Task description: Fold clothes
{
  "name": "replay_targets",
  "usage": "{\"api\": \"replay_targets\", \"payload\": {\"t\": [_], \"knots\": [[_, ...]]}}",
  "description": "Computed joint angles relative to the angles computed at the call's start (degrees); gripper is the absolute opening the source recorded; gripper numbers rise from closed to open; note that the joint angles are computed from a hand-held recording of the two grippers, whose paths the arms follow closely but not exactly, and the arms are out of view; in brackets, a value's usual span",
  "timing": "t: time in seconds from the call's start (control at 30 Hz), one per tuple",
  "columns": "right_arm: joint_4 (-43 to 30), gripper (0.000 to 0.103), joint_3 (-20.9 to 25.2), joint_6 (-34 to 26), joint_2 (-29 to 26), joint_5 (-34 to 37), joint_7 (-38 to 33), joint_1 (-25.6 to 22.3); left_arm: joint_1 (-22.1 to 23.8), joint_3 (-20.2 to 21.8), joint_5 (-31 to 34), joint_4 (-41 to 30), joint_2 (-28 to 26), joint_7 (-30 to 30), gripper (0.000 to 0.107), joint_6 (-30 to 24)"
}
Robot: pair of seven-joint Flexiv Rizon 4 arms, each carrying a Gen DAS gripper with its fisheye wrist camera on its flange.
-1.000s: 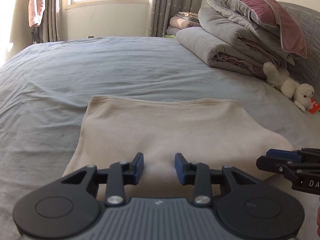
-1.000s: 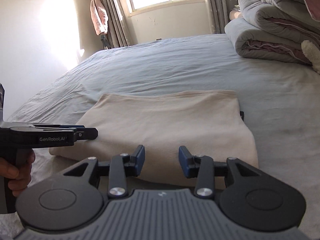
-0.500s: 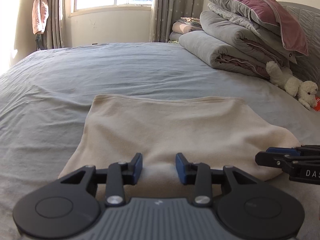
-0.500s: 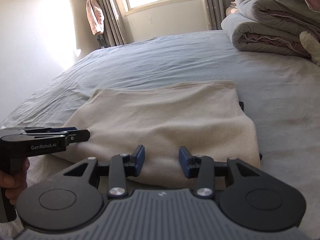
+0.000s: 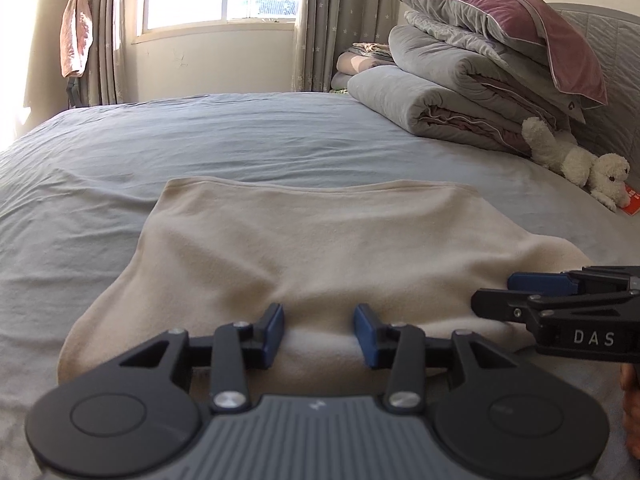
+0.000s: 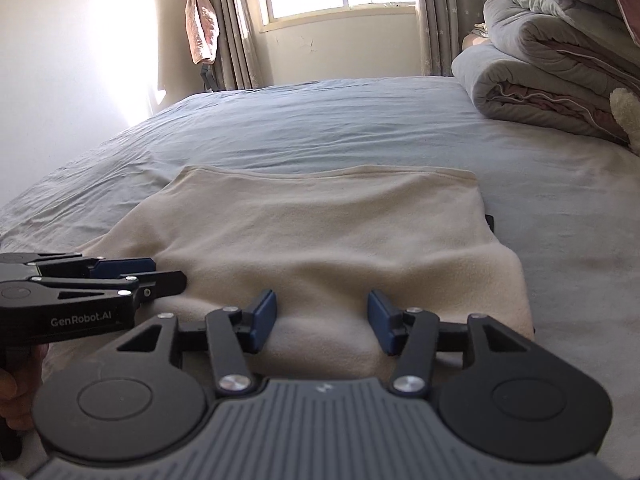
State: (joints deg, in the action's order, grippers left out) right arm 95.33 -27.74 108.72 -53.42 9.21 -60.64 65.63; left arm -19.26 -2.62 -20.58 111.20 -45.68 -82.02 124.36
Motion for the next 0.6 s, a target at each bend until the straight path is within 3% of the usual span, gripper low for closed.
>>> {"api": "replay_targets", "payload": {"t": [0.1,0.17,0.2,0.27,0.4,0.6], "knots": [[3.12,0.055,-6.74,-2.35,0.22,4.36,0.84,4.34,1.01,-0.72,1.29,0.21,-0.18,-0.68,0.042,0.72],[6.16,0.050,-4.78,1.05,1.39,1.50,4.25,1.65,0.97,-0.64,1.41,0.16,-0.30,-0.77,0.042,0.89],[5.99,0.049,-1.48,1.85,2.35,2.48,2.57,-0.77,0.57,-0.31,1.09,0.06,-0.35,-0.51,0.042,0.86],[6.14,0.048,0.68,2.05,3.21,2.88,2.13,-2.36,0.13,0.04,0.69,-0.04,-0.35,-0.06,0.042,0.73],[6.19,0.048,-2.75,-0.02,2.36,4.00,2.39,0.96,4.63,-3.37,4.71,0.88,1.05,-2.36,0.042,-0.64],[6.58,0.048,0.67,0.64,3.92,2.62,2.86,-2.06,7.23,-3.47,7.10,4.03,3.83,-6.01,0.042,-1.27]]}}
